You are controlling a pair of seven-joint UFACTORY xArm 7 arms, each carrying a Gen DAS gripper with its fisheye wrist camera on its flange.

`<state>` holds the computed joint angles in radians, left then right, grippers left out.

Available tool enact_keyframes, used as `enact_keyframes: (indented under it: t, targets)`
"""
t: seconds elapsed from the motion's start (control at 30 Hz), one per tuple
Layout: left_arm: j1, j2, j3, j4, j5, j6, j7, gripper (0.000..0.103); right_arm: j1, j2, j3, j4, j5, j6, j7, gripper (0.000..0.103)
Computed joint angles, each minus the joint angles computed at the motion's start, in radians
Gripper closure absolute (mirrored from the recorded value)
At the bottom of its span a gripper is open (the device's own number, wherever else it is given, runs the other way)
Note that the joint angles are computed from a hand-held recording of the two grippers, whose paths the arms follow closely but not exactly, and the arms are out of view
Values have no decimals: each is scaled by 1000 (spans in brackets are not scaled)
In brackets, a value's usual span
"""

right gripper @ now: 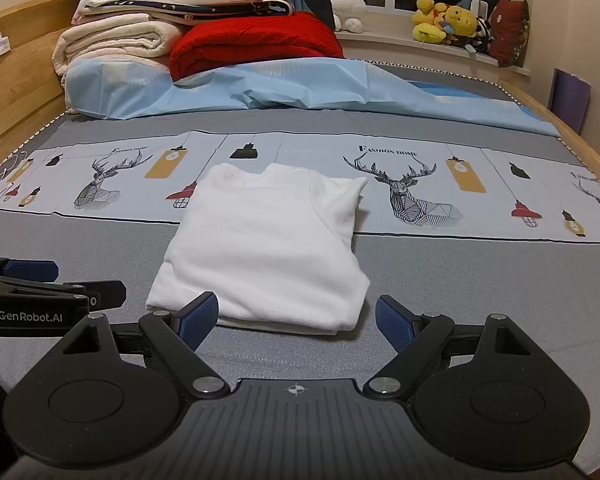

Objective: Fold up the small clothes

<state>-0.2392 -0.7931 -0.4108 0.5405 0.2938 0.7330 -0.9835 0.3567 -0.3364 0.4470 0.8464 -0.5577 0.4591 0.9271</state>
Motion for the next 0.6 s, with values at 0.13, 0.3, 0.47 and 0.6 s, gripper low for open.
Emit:
enact_keyframes:
  t: [0.13, 0.3, 0.47, 0.6]
  targets:
    - [-1, 0, -1, 0, 3, -2, 2, 11, 1, 1, -1, 1, 0, 1, -1, 16]
    - [0, -2, -1, -3, 8, -6, 4, 11, 1, 2, 0, 2, -2, 3, 2, 16]
    - [-1, -4, -2, -3, 9, -7, 8, 11, 4, 2, -3, 2, 0, 2, -1, 16]
    - [0, -5, -3, -4, 11, -10, 9, 11, 4, 1, -3, 1, 1, 1, -2, 16]
